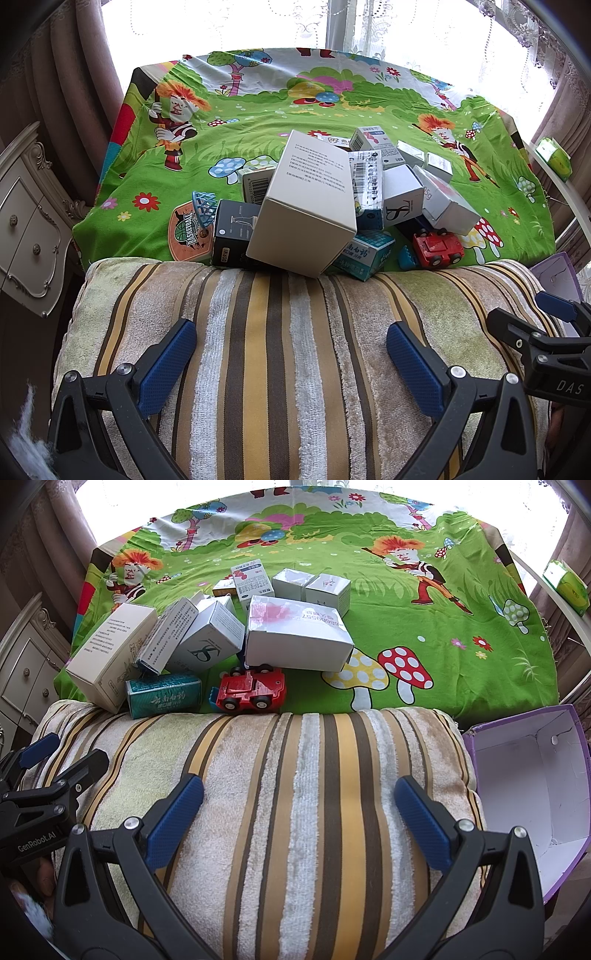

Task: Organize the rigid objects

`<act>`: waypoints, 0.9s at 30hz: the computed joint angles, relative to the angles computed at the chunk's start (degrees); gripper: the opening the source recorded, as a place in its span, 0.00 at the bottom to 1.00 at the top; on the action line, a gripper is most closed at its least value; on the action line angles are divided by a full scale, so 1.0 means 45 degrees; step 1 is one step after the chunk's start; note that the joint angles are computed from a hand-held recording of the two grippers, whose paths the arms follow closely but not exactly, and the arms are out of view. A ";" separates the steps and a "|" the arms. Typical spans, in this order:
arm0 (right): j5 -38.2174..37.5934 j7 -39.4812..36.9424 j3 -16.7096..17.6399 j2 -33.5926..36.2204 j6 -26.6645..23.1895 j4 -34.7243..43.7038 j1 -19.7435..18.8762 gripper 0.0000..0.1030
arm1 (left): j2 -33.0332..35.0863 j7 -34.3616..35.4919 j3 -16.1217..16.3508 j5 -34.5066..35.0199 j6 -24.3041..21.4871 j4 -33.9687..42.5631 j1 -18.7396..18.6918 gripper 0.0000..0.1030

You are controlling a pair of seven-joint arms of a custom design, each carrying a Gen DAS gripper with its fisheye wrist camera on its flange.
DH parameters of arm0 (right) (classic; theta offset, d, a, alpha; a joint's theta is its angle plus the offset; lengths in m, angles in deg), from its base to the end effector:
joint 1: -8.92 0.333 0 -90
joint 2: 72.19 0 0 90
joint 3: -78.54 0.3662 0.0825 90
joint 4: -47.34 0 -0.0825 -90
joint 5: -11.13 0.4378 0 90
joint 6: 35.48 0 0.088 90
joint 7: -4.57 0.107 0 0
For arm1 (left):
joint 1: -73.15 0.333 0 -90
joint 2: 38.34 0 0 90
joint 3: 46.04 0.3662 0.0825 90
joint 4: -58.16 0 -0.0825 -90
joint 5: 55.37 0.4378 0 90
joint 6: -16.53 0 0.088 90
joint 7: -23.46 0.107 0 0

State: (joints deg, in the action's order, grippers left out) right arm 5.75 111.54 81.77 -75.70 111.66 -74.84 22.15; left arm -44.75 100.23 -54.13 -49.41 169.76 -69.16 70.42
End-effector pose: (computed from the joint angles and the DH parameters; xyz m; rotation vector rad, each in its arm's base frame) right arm 0.5863 0.1754 0.5137 -1.9703 1.8595 -0.4142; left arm 0.5793 -0.1162 0.5078 -1.8712 1.9495 -0.5884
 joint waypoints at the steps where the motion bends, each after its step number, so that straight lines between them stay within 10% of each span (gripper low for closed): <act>1: 0.0062 -0.0029 -0.0007 -0.0006 0.0019 -0.0002 0.0005 1.00 | -0.0003 0.0007 0.0004 -0.0019 0.0023 -0.0009 -0.0004 1.00; 11: 0.2356 -0.2035 -0.0293 0.0047 0.0491 0.0136 0.0000 1.00 | -0.0590 0.1191 0.0401 -0.2019 0.1772 -0.0608 -0.0276 1.00; 27: 0.3960 -0.4455 -0.0086 0.2878 -0.0105 0.3519 -0.0550 1.00 | 0.1411 -0.1498 -0.0053 0.3665 -0.0045 0.2033 0.0165 0.84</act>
State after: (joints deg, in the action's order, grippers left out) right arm 23.56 91.49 81.38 -62.75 111.19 -59.01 19.68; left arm -38.40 93.49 -54.37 -32.91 169.56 -60.01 71.16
